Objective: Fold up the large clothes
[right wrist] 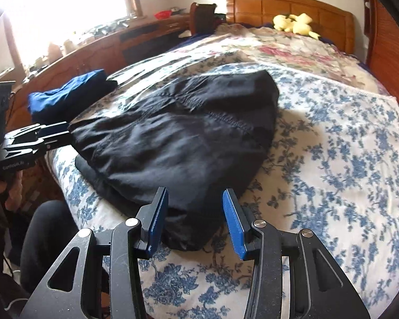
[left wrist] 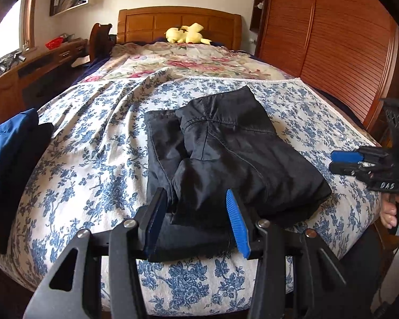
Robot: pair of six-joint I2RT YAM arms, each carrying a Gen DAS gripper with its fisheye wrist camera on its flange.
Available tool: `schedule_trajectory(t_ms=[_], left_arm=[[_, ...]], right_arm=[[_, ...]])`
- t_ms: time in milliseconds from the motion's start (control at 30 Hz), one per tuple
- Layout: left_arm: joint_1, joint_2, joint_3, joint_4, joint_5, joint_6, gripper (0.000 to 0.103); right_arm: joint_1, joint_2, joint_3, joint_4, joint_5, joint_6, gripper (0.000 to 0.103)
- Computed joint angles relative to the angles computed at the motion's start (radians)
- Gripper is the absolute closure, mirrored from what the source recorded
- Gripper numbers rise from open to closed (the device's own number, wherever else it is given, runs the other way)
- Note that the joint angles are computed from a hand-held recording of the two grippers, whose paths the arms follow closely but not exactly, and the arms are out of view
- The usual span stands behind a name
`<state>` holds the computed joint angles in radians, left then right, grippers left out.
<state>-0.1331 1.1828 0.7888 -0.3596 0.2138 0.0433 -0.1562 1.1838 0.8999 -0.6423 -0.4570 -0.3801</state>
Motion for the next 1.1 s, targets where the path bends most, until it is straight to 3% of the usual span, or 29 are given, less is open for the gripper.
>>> schedule_trajectory(t_ms=[167, 300, 500, 567, 633, 733, 800, 900, 1033, 1100], left_arm=[[0.015, 0.037, 0.007, 0.02, 0.044, 0.003, 0.058], [0.002, 0.078, -0.008, 0.066, 0.039, 0.017, 0.058], [0.01, 0.137, -0.004, 0.117, 0.065, 0.04, 0.06], [0.018, 0.166, 0.014, 0.119, 0.084, 0.052, 0.075], [0.034, 0.227, 0.085, 0.047, 0.126, 0.061, 0.089], [0.031, 0.261, 0.152, -0.041, 0.127, 0.061, 0.094], [0.026, 0.243, 0.15, -0.044, 0.109, 0.053, 0.095], [0.033, 0.188, 0.11, 0.002, 0.085, 0.033, 0.096], [0.046, 0.073, 0.013, 0.114, 0.072, 0.031, 0.097], [0.056, 0.066, 0.016, 0.101, 0.05, 0.007, 0.098]], right_arm=[[0.017, -0.009, 0.024, -0.027, 0.021, 0.034, 0.06], [0.062, 0.022, 0.012, 0.044, 0.057, 0.046, 0.059], [0.07, 0.226, 0.064, 0.163, 0.033, 0.017, 0.059], [0.075, 0.295, 0.101, 0.185, 0.028, -0.013, 0.057], [0.075, 0.377, 0.169, 0.175, 0.006, -0.039, 0.055], [0.068, 0.489, 0.287, 0.087, -0.035, -0.068, 0.055], [0.068, 0.532, 0.337, 0.045, -0.056, -0.065, 0.054], [0.068, 0.523, 0.32, 0.059, -0.065, -0.041, 0.054], [0.064, 0.378, 0.158, 0.17, -0.046, 0.002, 0.054], [0.041, 0.295, 0.098, 0.163, -0.086, 0.043, 0.054]])
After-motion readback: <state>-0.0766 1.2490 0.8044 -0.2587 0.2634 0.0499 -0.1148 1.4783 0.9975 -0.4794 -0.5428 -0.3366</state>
